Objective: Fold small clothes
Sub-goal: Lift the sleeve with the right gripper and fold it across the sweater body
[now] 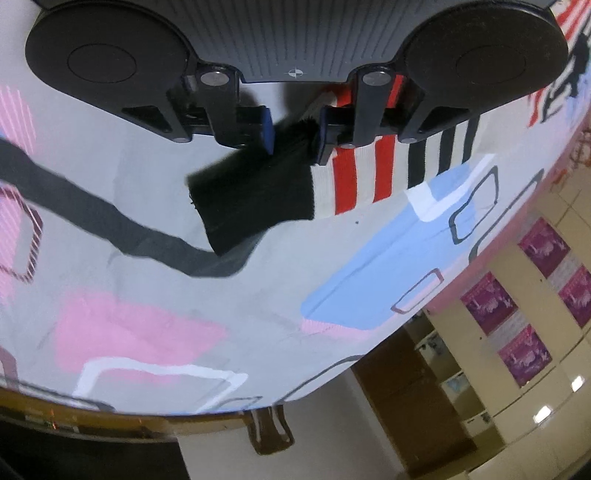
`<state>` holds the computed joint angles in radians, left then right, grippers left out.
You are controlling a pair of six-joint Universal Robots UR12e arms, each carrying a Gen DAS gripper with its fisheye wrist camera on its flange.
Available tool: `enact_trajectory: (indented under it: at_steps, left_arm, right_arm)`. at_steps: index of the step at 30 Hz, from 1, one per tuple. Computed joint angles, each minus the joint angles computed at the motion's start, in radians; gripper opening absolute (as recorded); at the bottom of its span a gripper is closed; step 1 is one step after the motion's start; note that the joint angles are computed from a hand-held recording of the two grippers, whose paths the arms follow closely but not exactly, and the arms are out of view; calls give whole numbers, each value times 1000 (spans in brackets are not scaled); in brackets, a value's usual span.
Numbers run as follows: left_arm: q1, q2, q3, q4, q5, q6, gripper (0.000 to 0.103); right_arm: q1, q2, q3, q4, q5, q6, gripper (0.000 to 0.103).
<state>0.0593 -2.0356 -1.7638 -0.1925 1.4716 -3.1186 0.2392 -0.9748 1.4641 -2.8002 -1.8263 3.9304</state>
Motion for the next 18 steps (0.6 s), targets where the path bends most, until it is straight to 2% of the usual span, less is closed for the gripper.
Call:
enact_trajectory:
  at_steps: [1,3,5,7,9,11,18]
  left_arm:
    - [8,2,-3,-1,8,-4,101]
    - [28,6,-7,-22,22,-2,101]
    - [56,10,-17,-21,11,-9,101]
    - [89,16,-31,-16,-17,-12,97]
    - [119,18,-39,-16,-44,-6,88]
    - [150,19,-45,-16,-74,-9,80]
    - [256,30,-71,9,-188,-19,75]
  right_arm:
    - [4,3,-10,8,-11,-26,7]
    - [23,23,-45,9,-59,-101,7]
    - [42,35,-74,-22,-58,-190,7]
    - [64,49,-107,-55,-17,-278,7]
    - [92,69,-151,-70,31,-367,7]
    - [119,91,-197,-62,90,-420,7]
    - [224,197,-381,45,221,-601,7]
